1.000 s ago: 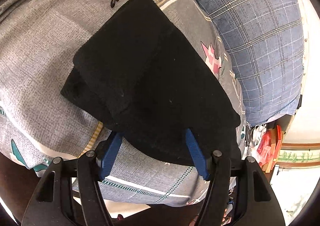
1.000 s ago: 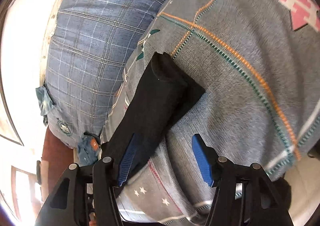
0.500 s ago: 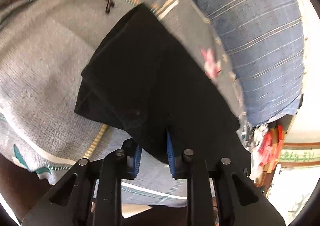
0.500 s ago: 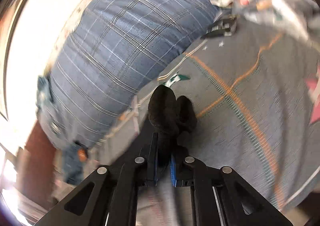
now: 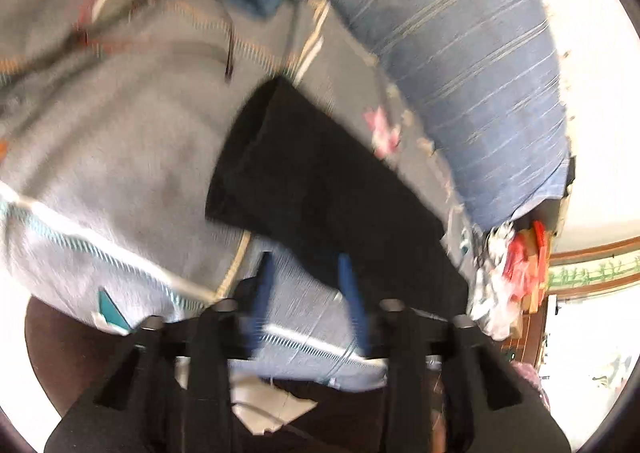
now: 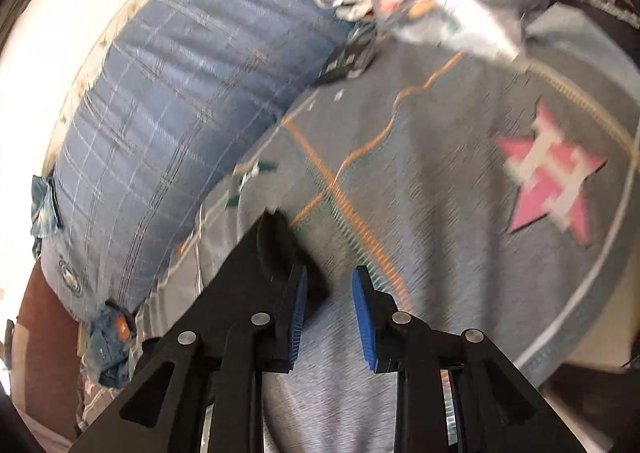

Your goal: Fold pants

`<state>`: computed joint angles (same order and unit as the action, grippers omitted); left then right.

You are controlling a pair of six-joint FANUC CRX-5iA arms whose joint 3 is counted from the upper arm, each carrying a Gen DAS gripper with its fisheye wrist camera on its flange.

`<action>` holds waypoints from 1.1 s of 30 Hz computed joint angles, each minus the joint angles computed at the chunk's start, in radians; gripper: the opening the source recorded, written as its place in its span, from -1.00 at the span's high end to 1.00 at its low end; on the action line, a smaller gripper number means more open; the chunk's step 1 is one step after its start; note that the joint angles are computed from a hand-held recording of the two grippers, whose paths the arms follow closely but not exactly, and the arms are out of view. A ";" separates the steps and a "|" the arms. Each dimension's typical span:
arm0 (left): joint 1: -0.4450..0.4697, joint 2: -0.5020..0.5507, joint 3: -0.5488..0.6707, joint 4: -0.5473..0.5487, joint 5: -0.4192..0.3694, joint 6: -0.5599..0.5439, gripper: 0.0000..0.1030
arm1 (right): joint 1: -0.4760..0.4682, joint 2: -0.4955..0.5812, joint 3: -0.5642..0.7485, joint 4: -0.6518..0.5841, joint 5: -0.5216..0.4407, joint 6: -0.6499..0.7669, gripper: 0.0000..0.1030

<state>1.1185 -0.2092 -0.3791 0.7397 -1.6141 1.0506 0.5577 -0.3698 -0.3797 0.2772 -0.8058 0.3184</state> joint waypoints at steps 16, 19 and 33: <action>-0.279 0.039 0.095 -0.155 0.175 0.063 -0.03 | -0.046 0.134 0.125 -0.159 -0.044 0.234 0.31; -0.354 0.038 0.154 -0.136 0.152 0.002 -0.18 | -0.001 0.049 0.039 -0.018 -0.008 0.108 0.23; -1.157 0.553 0.859 -0.288 0.034 0.218 -0.58 | 0.040 -0.037 -0.167 -0.019 0.302 -0.059 -0.08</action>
<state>-0.0389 0.3439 0.4795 0.4516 -1.5805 1.2681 0.5979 -0.4066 -0.5467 0.2580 -0.5041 0.2597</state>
